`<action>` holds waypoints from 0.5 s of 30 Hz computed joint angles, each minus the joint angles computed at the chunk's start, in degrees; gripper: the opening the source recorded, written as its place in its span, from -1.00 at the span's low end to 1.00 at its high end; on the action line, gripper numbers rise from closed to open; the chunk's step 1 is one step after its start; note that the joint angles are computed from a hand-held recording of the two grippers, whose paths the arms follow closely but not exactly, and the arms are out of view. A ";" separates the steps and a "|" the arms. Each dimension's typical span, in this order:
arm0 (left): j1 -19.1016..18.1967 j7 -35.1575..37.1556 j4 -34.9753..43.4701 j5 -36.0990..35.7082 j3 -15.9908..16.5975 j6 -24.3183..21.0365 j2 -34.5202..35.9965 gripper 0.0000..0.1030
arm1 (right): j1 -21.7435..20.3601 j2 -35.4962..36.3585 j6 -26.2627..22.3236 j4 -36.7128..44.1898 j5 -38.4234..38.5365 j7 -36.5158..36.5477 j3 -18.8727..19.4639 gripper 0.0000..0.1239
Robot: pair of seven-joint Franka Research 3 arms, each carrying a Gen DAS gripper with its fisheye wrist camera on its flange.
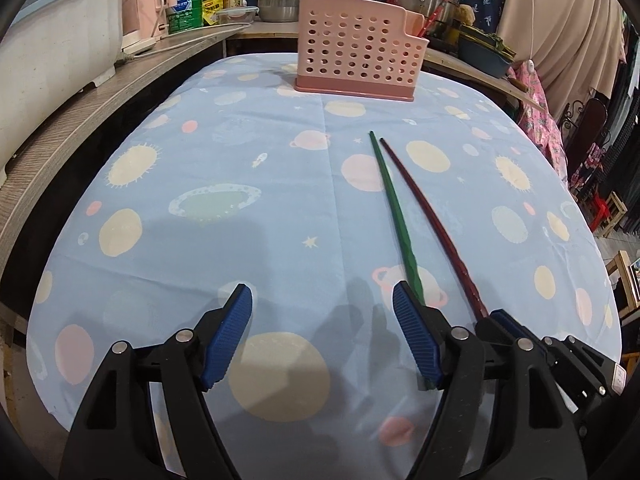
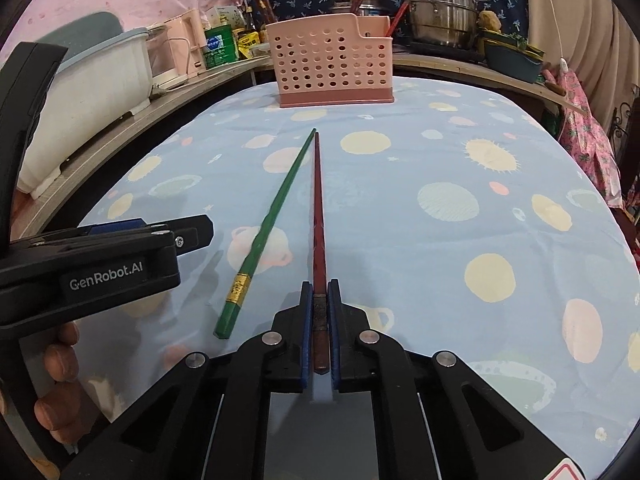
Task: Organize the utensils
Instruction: 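Lower right tool onto the dark red chopstick and close its fingers, then lower left tool onto the green chopstick and close its fingers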
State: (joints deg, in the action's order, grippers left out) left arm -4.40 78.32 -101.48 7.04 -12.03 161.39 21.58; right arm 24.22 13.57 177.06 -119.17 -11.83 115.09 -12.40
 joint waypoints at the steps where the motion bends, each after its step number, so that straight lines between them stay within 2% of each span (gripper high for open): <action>1: 0.20 0.49 -0.09 -0.39 -0.49 0.01 -0.04 0.37 | -0.05 -0.32 0.27 -0.52 0.22 0.53 -0.33 -0.90; 6: 0.70 3.34 -0.53 -2.59 -2.52 0.21 -0.22 0.42 | -4.45 -1.67 1.21 -2.44 5.76 -2.17 3.21 -0.90; 9: 0.47 4.74 -0.49 -3.52 -3.15 -0.14 -0.08 0.43 | -7.80 -2.12 1.67 -3.10 10.80 -6.08 6.77 -0.90; 14: -0.88 4.70 0.02 -3.22 -2.50 -1.75 0.74 0.42 | -7.52 -2.25 2.55 -3.68 13.59 -8.12 6.71 -0.90; 15: -1.35 4.18 -0.40 -2.58 -1.94 -0.96 0.60 0.42 | -7.86 -2.21 2.67 -3.68 14.41 -8.87 7.13 -0.90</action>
State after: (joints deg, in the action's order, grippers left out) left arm -5.75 82.50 -101.88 4.46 -13.97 160.43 22.18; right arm 16.35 11.36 179.72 -122.84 2.59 106.22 -5.26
